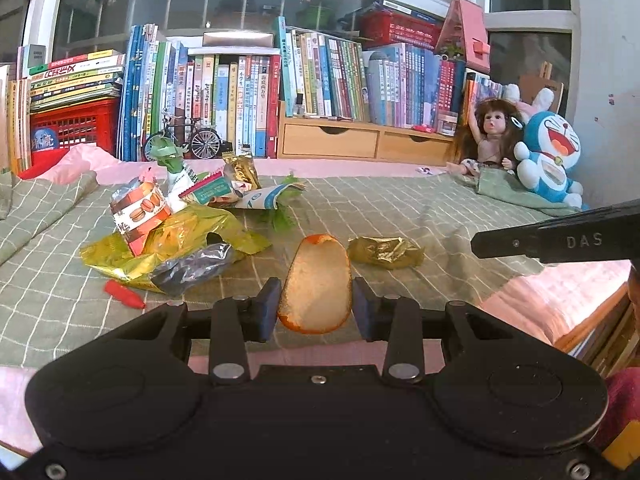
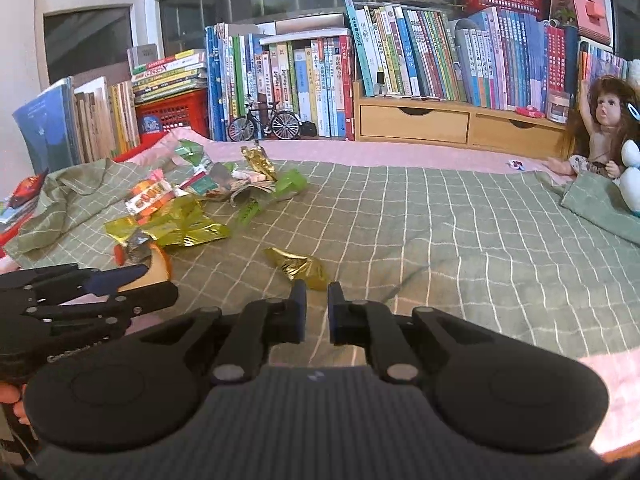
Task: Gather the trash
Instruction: 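Carry the cracker in the left tool down toward the black bin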
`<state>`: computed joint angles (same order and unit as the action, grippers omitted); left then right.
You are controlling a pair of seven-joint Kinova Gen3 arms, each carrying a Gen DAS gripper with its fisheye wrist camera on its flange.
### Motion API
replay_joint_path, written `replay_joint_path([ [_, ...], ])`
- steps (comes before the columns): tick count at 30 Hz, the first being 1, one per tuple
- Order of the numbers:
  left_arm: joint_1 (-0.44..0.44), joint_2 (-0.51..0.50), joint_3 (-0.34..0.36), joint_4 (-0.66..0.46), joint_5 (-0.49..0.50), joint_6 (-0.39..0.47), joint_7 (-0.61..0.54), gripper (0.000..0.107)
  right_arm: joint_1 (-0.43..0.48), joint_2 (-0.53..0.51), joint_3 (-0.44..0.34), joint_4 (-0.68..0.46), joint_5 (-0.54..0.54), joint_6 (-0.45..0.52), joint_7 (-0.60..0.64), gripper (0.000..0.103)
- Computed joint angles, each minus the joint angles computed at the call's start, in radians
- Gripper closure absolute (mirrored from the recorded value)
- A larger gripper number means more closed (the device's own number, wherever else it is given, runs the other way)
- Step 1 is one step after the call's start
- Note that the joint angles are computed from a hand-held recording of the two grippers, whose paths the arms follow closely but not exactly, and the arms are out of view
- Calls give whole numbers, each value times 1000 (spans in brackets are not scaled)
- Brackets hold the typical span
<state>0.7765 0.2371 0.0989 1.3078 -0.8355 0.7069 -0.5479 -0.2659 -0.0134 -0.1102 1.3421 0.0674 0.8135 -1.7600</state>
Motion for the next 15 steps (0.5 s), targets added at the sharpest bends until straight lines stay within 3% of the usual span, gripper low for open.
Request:
replay_joint_path([
  [9,-4,-42,35,36,31,22,-38,72,-7,-102,-25,126,-18,-14,-33,89],
  [15,-6,-75,76,65,58,58,-74,72,-9,-154,-26,170,-70,40,-18,89],
])
